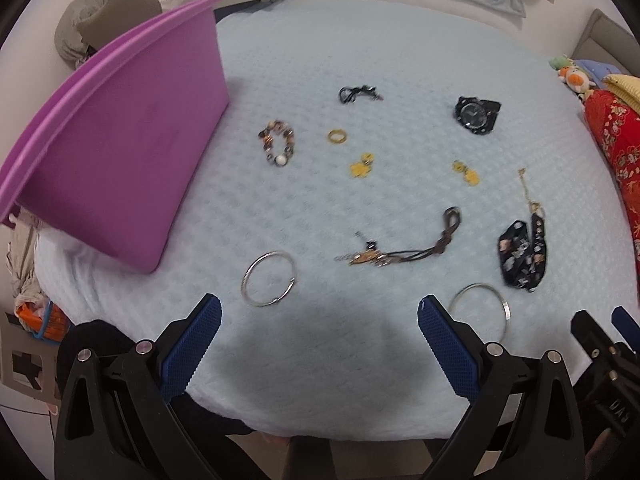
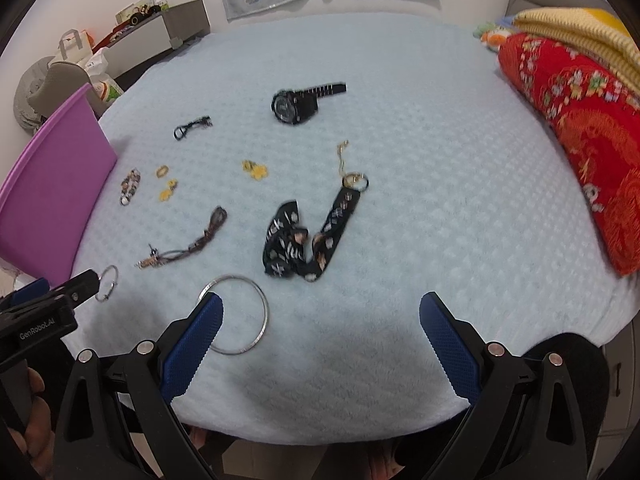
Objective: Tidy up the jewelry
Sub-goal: 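Close the right tool on the large silver hoop while the left tool grasps the silver bangle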
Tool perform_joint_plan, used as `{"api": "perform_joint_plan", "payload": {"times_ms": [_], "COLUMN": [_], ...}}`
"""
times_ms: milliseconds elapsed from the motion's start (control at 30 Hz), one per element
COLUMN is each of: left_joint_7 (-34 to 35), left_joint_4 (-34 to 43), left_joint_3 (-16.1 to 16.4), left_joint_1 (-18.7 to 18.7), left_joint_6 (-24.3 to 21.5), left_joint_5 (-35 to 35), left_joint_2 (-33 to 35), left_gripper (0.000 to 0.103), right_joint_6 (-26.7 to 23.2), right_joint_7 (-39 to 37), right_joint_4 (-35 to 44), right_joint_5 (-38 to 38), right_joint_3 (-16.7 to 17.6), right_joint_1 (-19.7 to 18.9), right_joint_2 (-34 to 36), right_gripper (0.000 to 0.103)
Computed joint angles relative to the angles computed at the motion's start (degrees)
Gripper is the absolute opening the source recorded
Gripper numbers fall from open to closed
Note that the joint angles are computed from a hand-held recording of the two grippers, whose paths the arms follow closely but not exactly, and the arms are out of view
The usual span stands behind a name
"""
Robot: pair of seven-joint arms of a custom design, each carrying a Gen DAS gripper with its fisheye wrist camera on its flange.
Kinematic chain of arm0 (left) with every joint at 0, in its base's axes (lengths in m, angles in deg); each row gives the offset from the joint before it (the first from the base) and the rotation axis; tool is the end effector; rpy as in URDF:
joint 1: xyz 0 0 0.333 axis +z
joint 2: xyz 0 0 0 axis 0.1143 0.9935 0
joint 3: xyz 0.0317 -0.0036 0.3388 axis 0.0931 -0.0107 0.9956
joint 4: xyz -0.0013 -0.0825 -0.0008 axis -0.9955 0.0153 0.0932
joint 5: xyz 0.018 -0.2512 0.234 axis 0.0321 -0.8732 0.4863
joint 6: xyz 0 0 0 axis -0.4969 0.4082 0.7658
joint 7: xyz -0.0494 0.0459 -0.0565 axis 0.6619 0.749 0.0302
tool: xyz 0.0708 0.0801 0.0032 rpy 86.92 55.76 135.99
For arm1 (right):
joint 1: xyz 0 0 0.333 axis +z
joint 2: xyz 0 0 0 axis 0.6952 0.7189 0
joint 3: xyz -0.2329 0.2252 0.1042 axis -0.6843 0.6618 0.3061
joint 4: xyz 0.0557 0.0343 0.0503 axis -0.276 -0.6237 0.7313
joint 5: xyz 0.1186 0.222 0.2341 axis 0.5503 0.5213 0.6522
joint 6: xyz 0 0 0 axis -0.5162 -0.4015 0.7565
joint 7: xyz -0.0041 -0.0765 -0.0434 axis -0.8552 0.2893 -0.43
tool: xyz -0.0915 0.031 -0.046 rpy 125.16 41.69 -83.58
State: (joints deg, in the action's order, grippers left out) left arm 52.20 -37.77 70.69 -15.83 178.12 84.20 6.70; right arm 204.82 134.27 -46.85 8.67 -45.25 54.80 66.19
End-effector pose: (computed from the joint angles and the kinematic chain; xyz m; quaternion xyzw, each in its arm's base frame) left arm 0.5094 -0.3336 0.5398 -0.7109 0.6597 -0.1411 0.1989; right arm 0.4844 0.1427 0.5297 -0.6419 0.7178 -0.1597 0.2174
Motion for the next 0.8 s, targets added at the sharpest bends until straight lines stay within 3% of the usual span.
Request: {"api": "perform_joint_plan", "payload": {"times_ms": [400, 800], "left_joint_7": [4.2, 5.2], "left_joint_4": [-9.2, -11.6], "left_joint_3": [0.2, 0.7], "left_joint_1": [3.5, 5.3], "left_joint_6": [6.7, 9.9], "left_joint_5": [-4.3, -7.0], "left_joint_2": [-2.1, -2.7], "left_gripper": [0.097, 0.097], "right_joint_6": [-1.0, -1.7], "right_joint_7": [-12.5, -14.4], "right_joint_4": [0.2, 1.4], "right_joint_5": [13.4, 14.8], "right_joint_3": [-0.6, -0.9], "right_joint_1": [3.5, 4.7], "right_joint_2": [4.1, 6.5], "right_gripper": [0.094, 0.094]}}
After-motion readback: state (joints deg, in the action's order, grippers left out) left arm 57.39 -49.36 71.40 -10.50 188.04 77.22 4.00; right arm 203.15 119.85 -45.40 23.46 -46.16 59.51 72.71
